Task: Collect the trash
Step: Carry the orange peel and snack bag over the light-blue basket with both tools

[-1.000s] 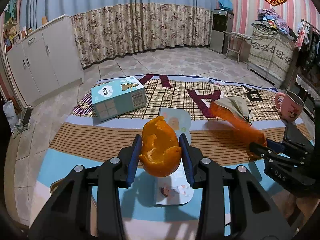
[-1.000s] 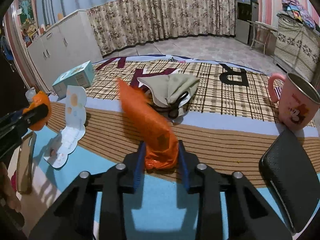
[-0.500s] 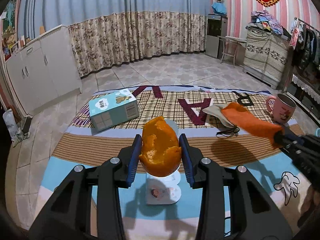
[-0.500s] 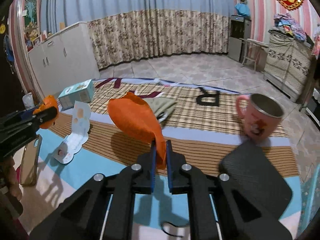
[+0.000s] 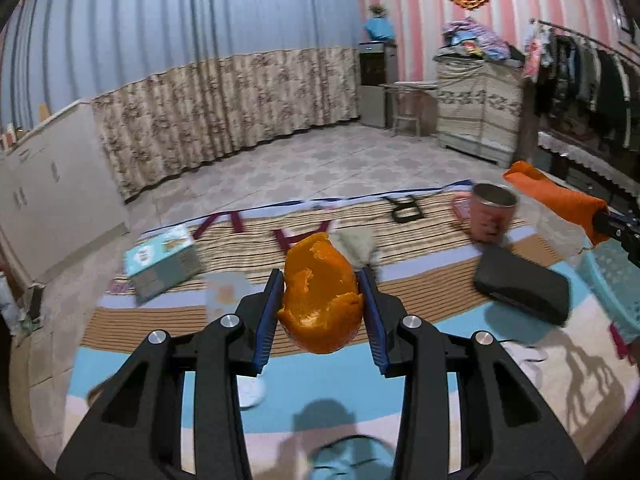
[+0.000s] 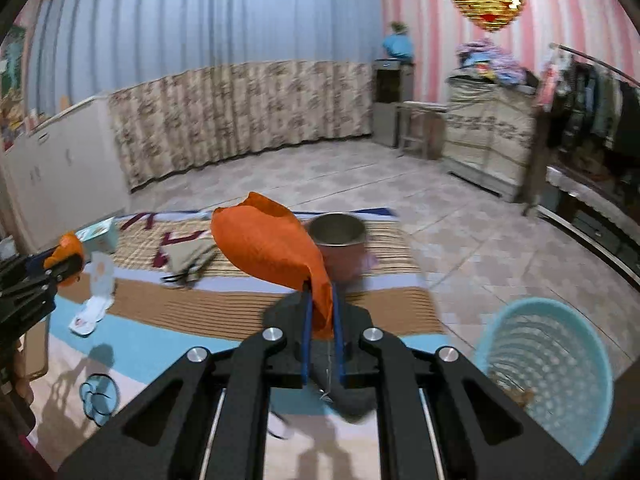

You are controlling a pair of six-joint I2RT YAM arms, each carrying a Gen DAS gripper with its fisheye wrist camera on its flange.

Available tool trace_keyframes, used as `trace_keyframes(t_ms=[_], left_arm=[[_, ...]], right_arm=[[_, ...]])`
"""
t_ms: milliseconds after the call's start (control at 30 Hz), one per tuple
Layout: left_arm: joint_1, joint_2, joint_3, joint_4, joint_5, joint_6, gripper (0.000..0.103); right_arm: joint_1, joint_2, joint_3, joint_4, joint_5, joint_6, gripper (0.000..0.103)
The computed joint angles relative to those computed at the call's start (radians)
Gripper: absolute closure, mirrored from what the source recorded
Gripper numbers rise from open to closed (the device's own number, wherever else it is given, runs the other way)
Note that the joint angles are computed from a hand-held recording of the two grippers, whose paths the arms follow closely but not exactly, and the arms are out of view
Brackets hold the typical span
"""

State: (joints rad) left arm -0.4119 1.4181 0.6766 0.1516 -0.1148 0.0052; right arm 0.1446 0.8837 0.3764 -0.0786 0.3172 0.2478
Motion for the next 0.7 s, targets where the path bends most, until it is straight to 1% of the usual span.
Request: trace_keyframes(t_ms=[33,100,200,233,300,333,433,600,700], left_arm=[[-0.012,-0.001,0.005,-0.007,0.007,-0.010,0.066],[-0.065,-0.005,0.016,-0.013,0.006,-0.046,0.066],[-0.139,0.007,0.042,-0.016,-0.023,-0.091,0.066],[-0.164,0.014,0.052,-0.016,-0.034,-0.108,0.066],[-0.228,0.042,0.085,-0.022,-0.053,-0.142,0.066],[-0.251,0.055,0.096,-0.020,-0.064,-0.148,0.066],[-0.348,0.124,0.155,-0.009,-0.125,-0.160,0.066],[-0.450,0.241,0.270,-0.012,-0.151,-0.196,0.066],[-0.518,0.331,0.356,-0.013,-0.157,-0.213,0.066]], right_arm=[[-0.029,-0.029,-0.009,-0.016,-0.014,-0.006,0.094],[-0.141,-0.155,-0.037,-0.103,-0.059,-0.020,0.094],[-0.354,-0.312,-0.057,-0.211,-0.188,-0.048,0.094],[-0.448,-0.363,-0.059,-0.254,-0.232,-0.078,0.094],[-0.575,-0.413,-0.067,-0.288,-0.293,-0.118,0.094],[-0.679,-0.428,-0.068,-0.298,-0.360,-0.146,0.094],[-0.842,-0.421,-0.068,-0.286,-0.453,-0.215,0.093],[-0.968,-0.361,-0.074,-0.227,-0.500,-0.288,0.094],[-1.083,-0.293,-0.071,-0.183,-0.568,-0.335,0.094]])
